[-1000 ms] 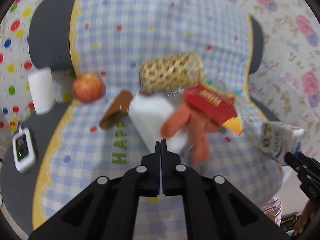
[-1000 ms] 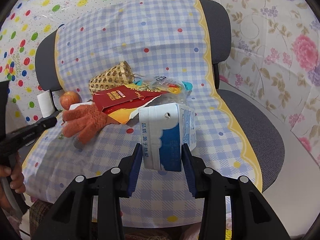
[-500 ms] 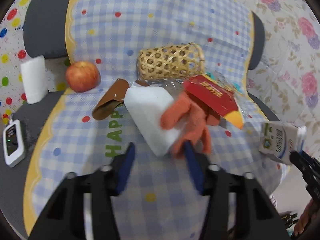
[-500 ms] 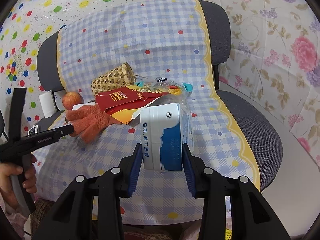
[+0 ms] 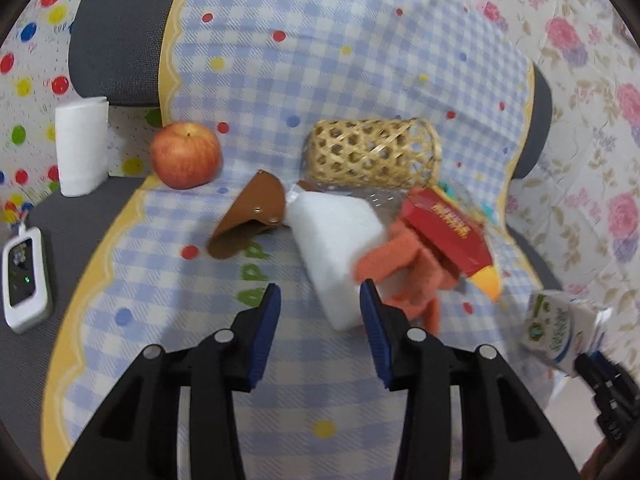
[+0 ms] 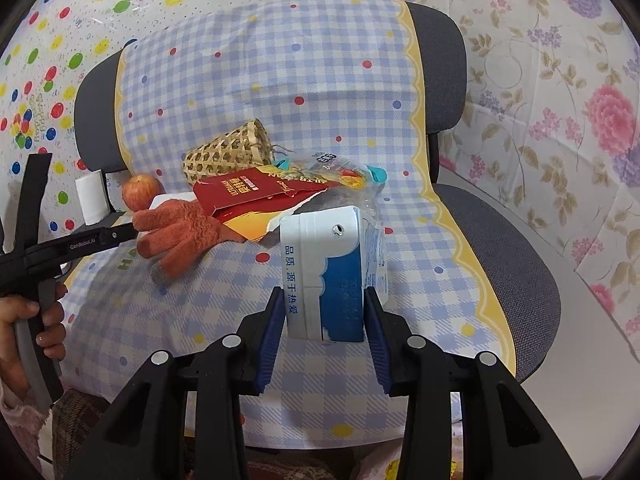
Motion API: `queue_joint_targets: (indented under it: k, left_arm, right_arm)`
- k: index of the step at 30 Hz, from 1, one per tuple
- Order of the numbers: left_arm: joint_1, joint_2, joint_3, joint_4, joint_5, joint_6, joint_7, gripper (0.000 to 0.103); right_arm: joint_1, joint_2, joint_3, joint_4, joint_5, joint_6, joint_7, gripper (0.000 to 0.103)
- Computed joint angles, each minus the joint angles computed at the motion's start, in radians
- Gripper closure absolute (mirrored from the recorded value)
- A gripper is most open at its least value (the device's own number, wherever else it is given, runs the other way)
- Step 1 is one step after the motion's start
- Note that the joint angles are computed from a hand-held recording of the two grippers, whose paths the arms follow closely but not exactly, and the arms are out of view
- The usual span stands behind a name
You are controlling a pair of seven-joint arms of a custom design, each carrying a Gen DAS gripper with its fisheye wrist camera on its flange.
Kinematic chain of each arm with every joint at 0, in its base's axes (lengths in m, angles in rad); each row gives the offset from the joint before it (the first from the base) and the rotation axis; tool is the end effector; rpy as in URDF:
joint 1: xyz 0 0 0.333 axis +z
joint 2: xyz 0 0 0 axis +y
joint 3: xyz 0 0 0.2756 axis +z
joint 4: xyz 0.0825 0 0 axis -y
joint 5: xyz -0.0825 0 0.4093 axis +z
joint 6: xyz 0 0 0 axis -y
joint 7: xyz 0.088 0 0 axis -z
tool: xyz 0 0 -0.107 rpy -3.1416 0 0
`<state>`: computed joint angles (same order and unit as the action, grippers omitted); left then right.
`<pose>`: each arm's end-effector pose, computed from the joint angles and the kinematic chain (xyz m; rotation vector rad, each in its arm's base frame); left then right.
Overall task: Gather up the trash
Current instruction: 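Grasp the white sponge with the left tool while the right tool holds the carton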
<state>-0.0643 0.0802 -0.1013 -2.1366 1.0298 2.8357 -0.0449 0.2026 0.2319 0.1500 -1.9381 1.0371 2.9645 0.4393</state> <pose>0.5840 -0.1421 0.3651 -2.1887 1.2248 -0.8022 0.6288 0.1647 0.3795 -1.9733 1.1627 -0.4979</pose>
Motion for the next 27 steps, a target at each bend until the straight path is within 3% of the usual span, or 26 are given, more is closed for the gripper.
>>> queue_joint_targets:
  k: [3, 8, 12, 13, 16, 18, 23, 27]
  left_arm:
    - [0.009, 0.036, 0.002, 0.019, -0.061, 0.028, 0.063, 0.063]
    - [0.002, 0.062, 0.015, 0.041, -0.059, 0.089, 0.084, 0.065]
    - [0.030, 0.117, -0.023, 0.073, -0.244, 0.157, 0.278, 0.065]
    - [0.023, 0.124, -0.021, 0.082, -0.265, 0.145, 0.303, 0.067]
    - [-0.045, 0.109, 0.039, 0.090, -0.144, 0.094, 0.194, 0.075]
    - [-0.069, 0.062, 0.053, 0.068, -0.045, 0.020, 0.112, 0.076]
    - [-0.039, -0.099, 0.000, -0.044, 0.001, -0.175, 0.115, 0.076]
    - [-0.002, -0.227, -0.037, -0.155, -0.008, -0.179, 0.113, 0.076]
  right_arm:
    - [0.010, 0.011, -0.006, 0.012, -0.032, 0.002, 0.030, 0.063]
    - [0.020, 0.018, -0.008, 0.017, -0.081, 0.014, 0.071, 0.063]
    - [0.023, 0.015, -0.007, 0.012, -0.107, 0.014, 0.099, 0.063]
    - [0.022, 0.012, -0.006, 0.008, -0.110, 0.015, 0.100, 0.063]
    - [0.019, 0.011, -0.003, 0.007, -0.111, 0.017, 0.099, 0.063]
    - [0.016, 0.007, 0.002, 0.004, -0.104, 0.021, 0.090, 0.063]
    - [0.001, -0.003, 0.011, 0.008, -0.053, -0.007, 0.054, 0.063]
    - [-0.016, -0.037, 0.020, -0.002, 0.060, -0.059, -0.042, 0.063]
